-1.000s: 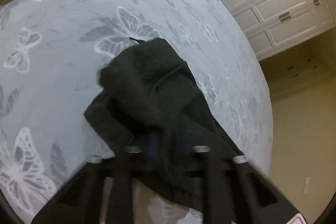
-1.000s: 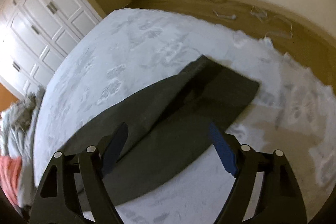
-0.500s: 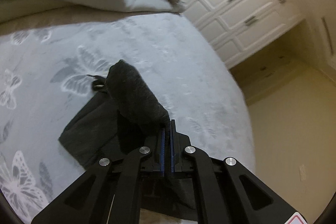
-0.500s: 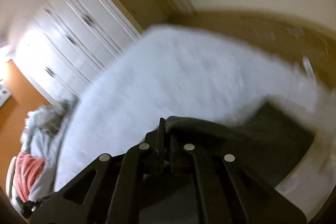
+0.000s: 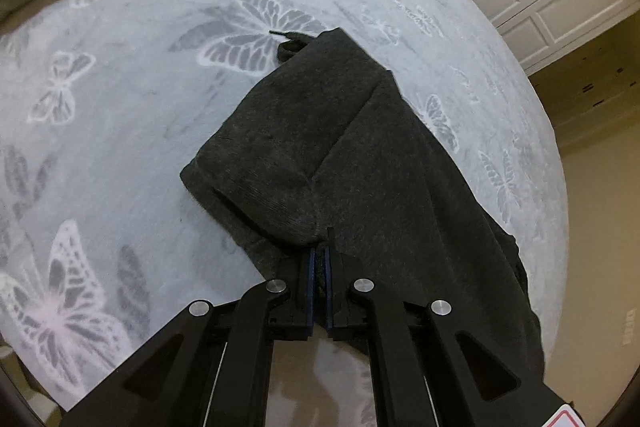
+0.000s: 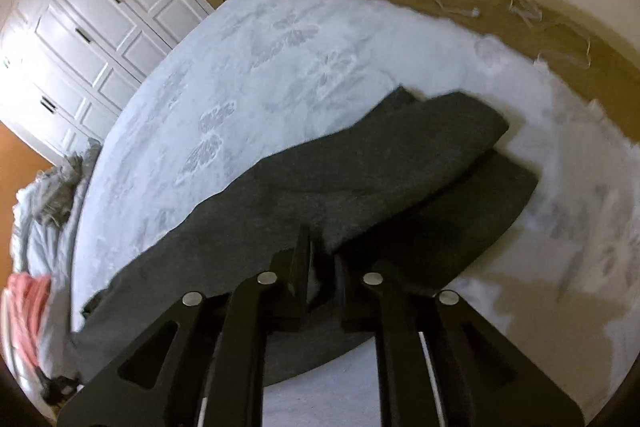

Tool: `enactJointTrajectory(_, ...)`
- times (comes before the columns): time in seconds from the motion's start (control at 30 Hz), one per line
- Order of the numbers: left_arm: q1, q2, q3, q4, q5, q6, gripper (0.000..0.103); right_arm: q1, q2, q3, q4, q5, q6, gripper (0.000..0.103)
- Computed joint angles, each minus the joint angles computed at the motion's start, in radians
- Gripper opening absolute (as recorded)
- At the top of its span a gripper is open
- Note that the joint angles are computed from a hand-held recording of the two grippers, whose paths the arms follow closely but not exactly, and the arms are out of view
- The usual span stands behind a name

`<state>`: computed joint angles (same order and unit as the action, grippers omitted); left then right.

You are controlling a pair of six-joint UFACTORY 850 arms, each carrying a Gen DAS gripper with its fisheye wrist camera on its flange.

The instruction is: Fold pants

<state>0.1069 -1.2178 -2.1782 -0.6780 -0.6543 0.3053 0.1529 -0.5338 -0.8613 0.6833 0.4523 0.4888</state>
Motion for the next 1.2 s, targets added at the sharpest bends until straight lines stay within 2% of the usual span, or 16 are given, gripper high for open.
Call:
enactJointTrajectory(0.1, -0.005, 0.051, 0.074, -0.06, 0.073, 0.082, 0.002, 0.019, 0.054, 0.026, 0.087, 0.092, -0.09, 0.004)
enactJointTrajectory(0.2, 0.013, 0.059, 0.081, -0.13, 0.048, 0.141, 0.002, 0.05, 0.131, 0.075, 0.125, 0.199, -0.145, 0.004)
enactJointTrajectory(0.27, 0.022, 0.024, 0.025, -0.059, 0.001, 0.05, 0.002, 0.045, 0.124, 0.085, 0.184, 0.151, -0.219, 0.004)
enactJointTrajectory(0.37, 0.028, -0.031, -0.056, 0.0, -0.077, -0.031, 0.002, -0.004, 0.072, 0.083, 0.091, -0.017, -0.109, 0.004)
enactJointTrajectory(0.43, 0.021, -0.038, -0.071, 0.031, -0.079, -0.045, 0.002, -0.009, 0.069, 0.099, 0.029, -0.011, -0.068, 0.005)
enactJointTrajectory(0.53, 0.008, -0.018, -0.042, 0.073, -0.043, -0.049, 0.002, 0.002, 0.09, 0.109, 0.067, 0.052, -0.055, 0.035)
enactJointTrajectory(0.57, 0.004, -0.018, -0.044, 0.086, -0.04, -0.063, 0.002, 0.006, 0.091, 0.11, 0.107, 0.084, -0.056, 0.07)
enactJointTrajectory(0.6, 0.002, -0.023, -0.051, 0.095, -0.044, -0.084, 0.003, 0.009, 0.091, 0.11, 0.141, 0.104, -0.067, 0.083)
enactJointTrajectory(0.63, 0.003, -0.033, -0.069, 0.101, -0.053, -0.1, 0.003, 0.003, 0.089, 0.111, 0.144, 0.122, -0.058, 0.082)
enactJointTrajectory(0.67, 0.002, -0.037, -0.075, 0.102, -0.054, -0.113, 0.002, -0.006, 0.078, 0.1, 0.117, 0.125, -0.03, 0.058)
enactJointTrajectory(0.7, 0.001, -0.034, -0.069, 0.101, -0.047, -0.115, 0.002, -0.022, 0.071, 0.087, 0.063, 0.108, 0.019, 0.017)
enactJointTrajectory(0.73, 0.001, -0.027, -0.055, 0.088, -0.033, -0.107, 0.002, -0.024, 0.076, 0.081, 0.049, 0.111, 0.034, 0.001)
enactJointTrajectory(0.9, 0.007, 0.029, 0.019, -0.034, 0.031, 0.051, 0.002, 0.066, 0.238, 0.135, 0.162, 0.36, -0.249, 0.0)
enactJointTrajectory(0.93, 0.007, 0.01, -0.01, 0.002, 0.007, 0.022, 0.002, 0.063, 0.228, 0.133, 0.22, 0.33, -0.296, 0.0)
enactJointTrajectory(1.07, 0.008, -0.069, -0.13, 0.107, -0.083, -0.095, 0.002, -0.025, 0.096, 0.097, 0.345, 0.016, -0.349, 0.0)
enactJointTrajectory(1.2, 0.005, -0.044, -0.1, 0.138, -0.056, -0.099, 0.003, -0.001, 0.112, 0.083, 0.655, 0.034, -0.628, 0.006)
